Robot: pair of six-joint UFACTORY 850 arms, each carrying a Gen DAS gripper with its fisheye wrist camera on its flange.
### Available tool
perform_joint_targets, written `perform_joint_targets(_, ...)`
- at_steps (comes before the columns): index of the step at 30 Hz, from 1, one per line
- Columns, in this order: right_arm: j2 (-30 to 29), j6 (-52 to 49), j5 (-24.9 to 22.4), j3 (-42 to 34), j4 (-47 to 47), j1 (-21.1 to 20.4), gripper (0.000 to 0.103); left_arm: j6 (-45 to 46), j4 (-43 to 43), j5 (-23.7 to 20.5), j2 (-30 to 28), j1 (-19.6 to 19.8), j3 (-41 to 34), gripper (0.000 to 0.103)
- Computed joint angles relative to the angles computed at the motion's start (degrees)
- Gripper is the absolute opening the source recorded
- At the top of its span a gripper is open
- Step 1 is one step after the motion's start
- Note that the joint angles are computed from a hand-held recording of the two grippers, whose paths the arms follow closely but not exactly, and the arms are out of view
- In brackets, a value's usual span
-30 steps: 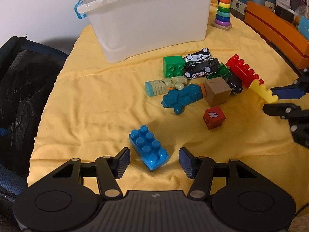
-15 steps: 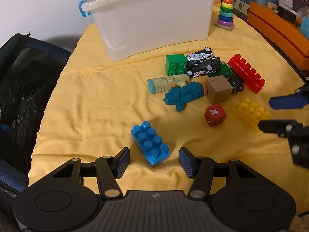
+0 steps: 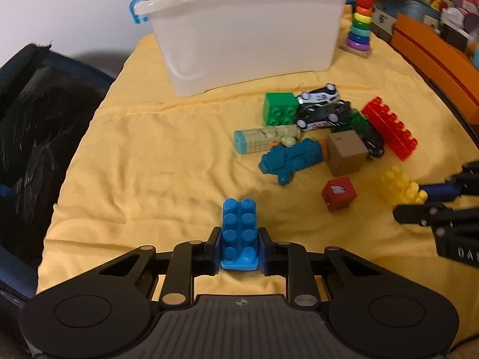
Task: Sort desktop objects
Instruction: 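Grasp the blue Duplo brick with the left tool while the right tool grasps the yellow brick, then carry both bricks over the white bin and open both tools to release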
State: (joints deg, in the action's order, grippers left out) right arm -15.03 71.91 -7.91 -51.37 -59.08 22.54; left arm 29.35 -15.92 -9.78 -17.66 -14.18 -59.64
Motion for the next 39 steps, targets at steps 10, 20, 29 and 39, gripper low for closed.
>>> perform_joint_targets(10,1.6,-14.01,-1.79,-2.43,11.72,-0.85,0.027,22.65,-19.51,-1.09,1.94,0.54,-3.55,0.027)
perform_joint_targets(20,-0.46,-2.22,-3.18,-11.88,-5.83,-2.5,0.027,35.49,-31.94,-1.89,-2.97,0.94,-17.33,0.027)
perform_joint_targets(29,-10.17,9.43,-5.34,-28.38,-20.71,-5.08,0.027,19.27,-16.01,-3.11,-15.56,0.61,-37.19,0.027)
perform_joint_targets(39,-22.91,-21.63,-9.34,-43.76,11.02,-8.0,0.027,-3.13,6.88,-12.11,-29.58,0.31,-53.95,0.028)
